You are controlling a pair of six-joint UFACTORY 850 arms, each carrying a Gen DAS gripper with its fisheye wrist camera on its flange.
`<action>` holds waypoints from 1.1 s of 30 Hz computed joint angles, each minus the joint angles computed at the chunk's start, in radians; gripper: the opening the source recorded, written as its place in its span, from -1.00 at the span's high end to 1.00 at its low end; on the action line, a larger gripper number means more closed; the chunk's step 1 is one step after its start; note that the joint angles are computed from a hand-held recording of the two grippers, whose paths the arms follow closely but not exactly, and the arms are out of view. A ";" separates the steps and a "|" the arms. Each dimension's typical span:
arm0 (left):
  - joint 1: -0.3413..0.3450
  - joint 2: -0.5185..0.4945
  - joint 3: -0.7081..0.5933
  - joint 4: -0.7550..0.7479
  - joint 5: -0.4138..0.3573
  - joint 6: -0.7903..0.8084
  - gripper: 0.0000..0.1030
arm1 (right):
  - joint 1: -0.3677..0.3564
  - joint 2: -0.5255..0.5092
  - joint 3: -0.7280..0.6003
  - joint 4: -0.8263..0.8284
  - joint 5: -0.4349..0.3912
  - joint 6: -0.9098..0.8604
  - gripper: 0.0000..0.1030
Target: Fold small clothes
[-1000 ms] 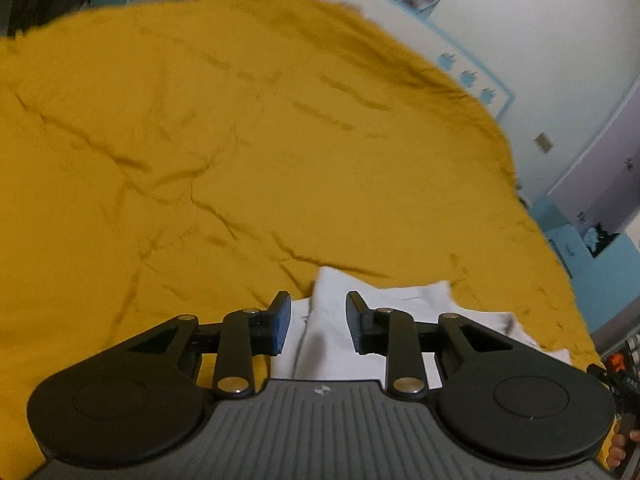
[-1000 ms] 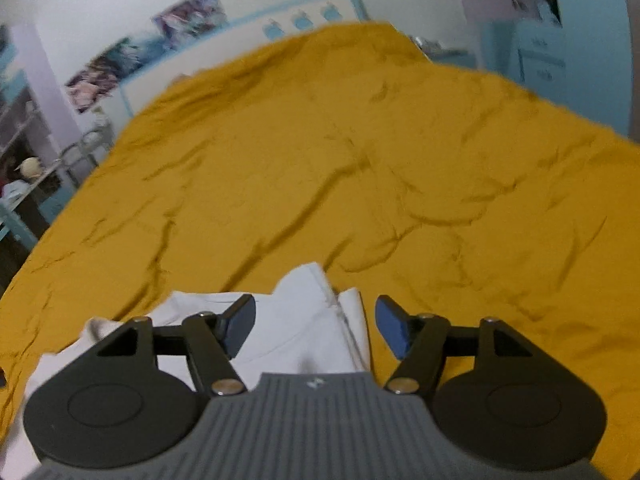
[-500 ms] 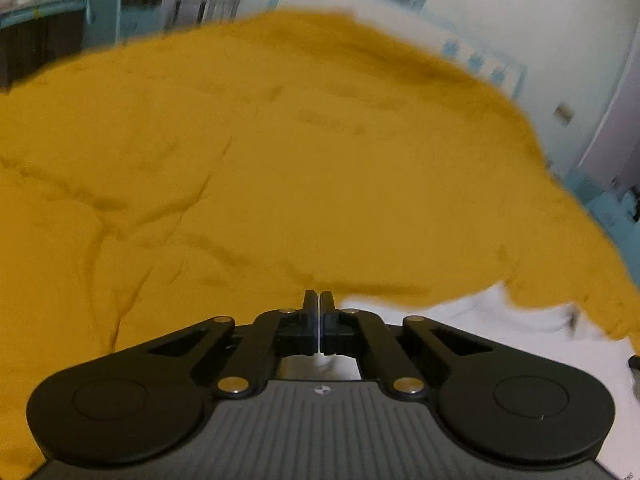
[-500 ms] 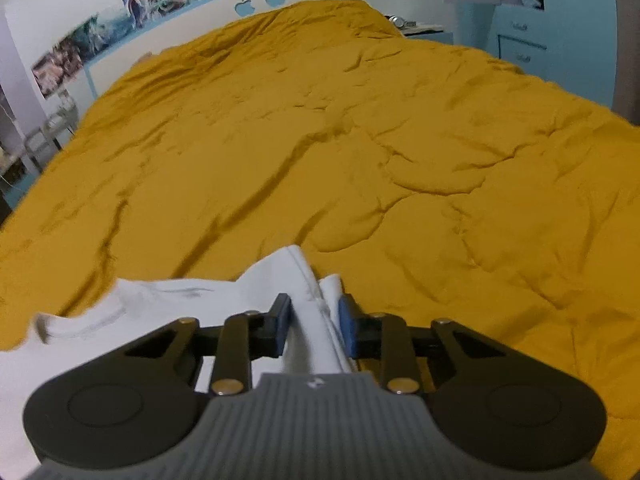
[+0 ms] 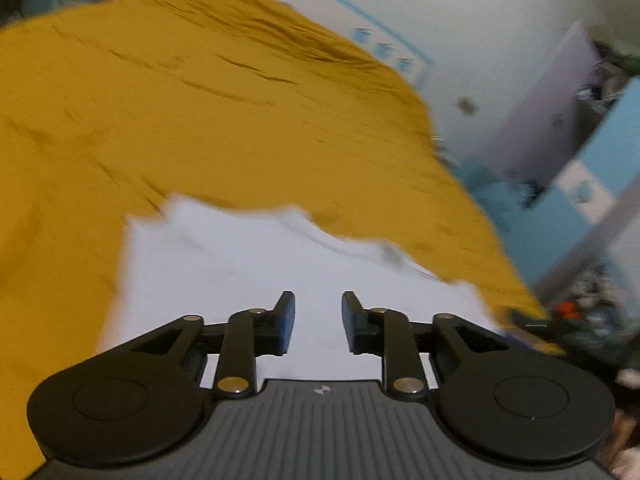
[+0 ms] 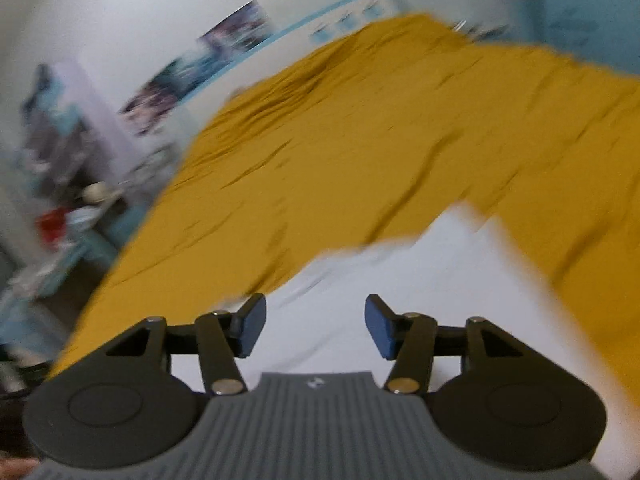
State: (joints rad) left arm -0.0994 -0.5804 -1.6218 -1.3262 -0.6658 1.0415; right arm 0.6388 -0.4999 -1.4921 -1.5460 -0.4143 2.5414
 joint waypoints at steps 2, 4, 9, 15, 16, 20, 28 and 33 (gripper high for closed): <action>-0.013 0.051 0.103 -0.085 -0.015 0.087 0.42 | 0.038 -0.016 0.003 -0.053 0.041 0.103 0.00; -0.021 0.077 0.169 -0.110 -0.011 0.118 0.42 | 0.067 -0.034 0.009 -0.094 0.050 0.175 0.00; -0.024 0.077 0.181 0.062 0.088 -0.029 0.44 | 0.081 -0.021 0.075 -0.114 0.037 0.237 0.17; 0.040 0.129 0.259 -0.044 0.103 0.036 0.48 | 0.088 0.118 0.254 0.016 -0.150 0.201 0.16; 0.046 0.145 0.272 -0.023 0.147 0.027 0.48 | 0.084 0.147 0.290 0.042 -0.179 0.188 0.16; 0.095 0.162 0.306 -0.007 0.171 -0.002 0.61 | 0.074 0.239 0.404 0.116 -0.264 0.190 0.16; 0.102 0.153 0.278 0.079 0.131 -0.114 0.40 | 0.086 0.235 0.385 0.190 -0.312 0.104 0.07; 0.049 0.200 0.246 0.332 0.195 -0.330 -0.33 | 0.099 0.198 0.277 0.155 -0.313 0.075 -0.12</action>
State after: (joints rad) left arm -0.0508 -0.3809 -1.3753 -0.9939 -0.4710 0.7115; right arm 0.7378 -0.3015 -1.2149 -1.3905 -0.7275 2.6160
